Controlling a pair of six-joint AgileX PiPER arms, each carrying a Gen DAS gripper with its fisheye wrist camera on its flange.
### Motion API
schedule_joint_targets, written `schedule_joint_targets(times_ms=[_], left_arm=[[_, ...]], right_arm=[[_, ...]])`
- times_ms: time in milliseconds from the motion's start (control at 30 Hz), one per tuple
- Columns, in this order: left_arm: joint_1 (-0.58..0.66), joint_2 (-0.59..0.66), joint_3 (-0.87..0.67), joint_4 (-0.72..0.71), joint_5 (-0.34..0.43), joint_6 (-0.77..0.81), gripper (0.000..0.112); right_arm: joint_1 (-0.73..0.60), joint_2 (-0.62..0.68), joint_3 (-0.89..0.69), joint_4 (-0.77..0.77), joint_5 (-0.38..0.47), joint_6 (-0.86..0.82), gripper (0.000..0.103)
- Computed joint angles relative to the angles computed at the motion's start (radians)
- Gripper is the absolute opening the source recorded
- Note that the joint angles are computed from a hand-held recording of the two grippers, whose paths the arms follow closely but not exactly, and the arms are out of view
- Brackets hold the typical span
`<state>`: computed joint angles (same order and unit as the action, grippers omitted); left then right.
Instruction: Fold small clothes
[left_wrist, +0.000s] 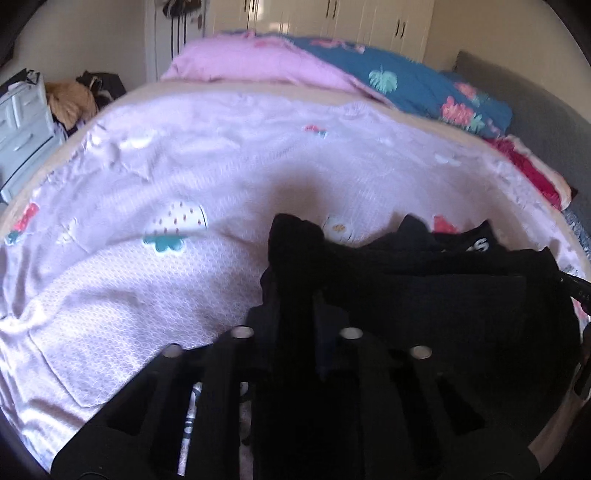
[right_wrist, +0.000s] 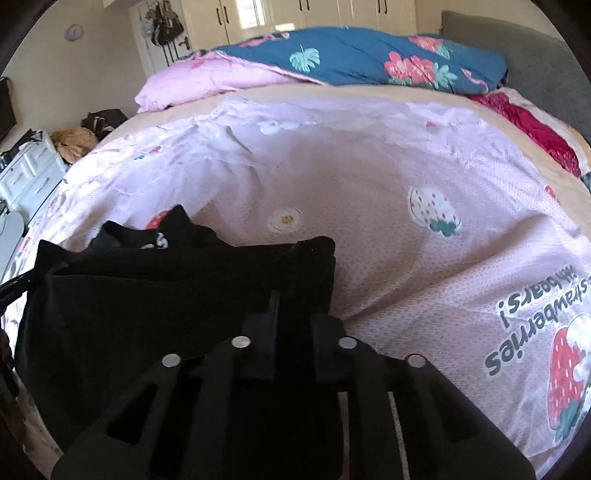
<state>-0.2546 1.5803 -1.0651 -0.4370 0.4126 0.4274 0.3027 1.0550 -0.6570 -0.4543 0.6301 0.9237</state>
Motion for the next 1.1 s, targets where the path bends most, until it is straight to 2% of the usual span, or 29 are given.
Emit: schedule_joint_targets(times_ms=[100,167,233,333,433,500,567,633,667,767,800,867,900,933,1033,1100], left_arm=[[0.052,-0.066,0.045,-0.211,0.004,0.192,0.003],[0.106,-0.108,0.058,-0.359,0.047,0.320,0.003],[0.147,-0.118,0.045,-0.426,0.095,0.372,0.003],[0.184,-0.069,-0.017,-0.437,0.156,0.346,0.002],[0.174,0.009,-0.063,-0.362,0.149,0.267,0.003],[0.165,0.048,-0.073,-0.322,0.142,0.226,0.004],[0.171,0.058,-0.060,-0.330,0.140,0.221,0.014],[0.182,0.043,-0.031,-0.344,0.127,0.219,0.031],[0.189,0.036,-0.025,-0.347,0.135,0.217,0.032],[0.189,-0.038,0.021,-0.309,0.138,0.203,0.040],[0.188,-0.059,0.032,-0.301,0.143,0.210,0.045],[0.171,-0.120,0.062,-0.257,0.171,0.218,0.050],[0.164,-0.138,0.071,-0.245,0.186,0.233,0.052],[0.152,-0.164,0.087,-0.224,0.197,0.245,0.055],[0.077,-0.236,0.144,-0.140,0.210,0.243,0.060],[0.010,-0.261,0.181,-0.063,0.184,0.211,0.061]], right_arm=[[-0.014,-0.065,-0.002,0.043,0.005,-0.039,0.009],[-0.069,-0.119,-0.003,0.128,-0.016,-0.119,0.009],[-0.178,-0.148,-0.004,0.295,-0.062,-0.280,0.009],[-0.315,-0.128,0.006,0.523,-0.123,-0.496,0.009],[-0.358,-0.064,0.014,0.540,-0.158,-0.495,0.005],[-0.359,-0.039,0.024,0.449,-0.155,-0.397,0.001],[-0.381,-0.028,0.035,0.467,-0.152,-0.422,0.001],[-0.379,-0.037,0.037,0.437,-0.135,-0.403,0.001],[-0.376,-0.048,0.037,0.436,-0.126,-0.410,0.001],[-0.299,-0.084,0.016,0.344,-0.091,-0.337,0.003],[-0.226,-0.088,-0.010,0.272,-0.061,-0.274,0.004],[-0.126,-0.076,-0.046,0.208,-0.032,-0.231,0.019],[-0.043,-0.052,-0.079,0.175,-0.019,-0.212,0.037],[0.012,-0.029,-0.103,0.156,-0.014,-0.206,0.048],[0.161,0.112,-0.215,0.149,0.003,-0.247,0.050],[0.181,0.216,-0.300,0.246,-0.004,-0.388,0.050]])
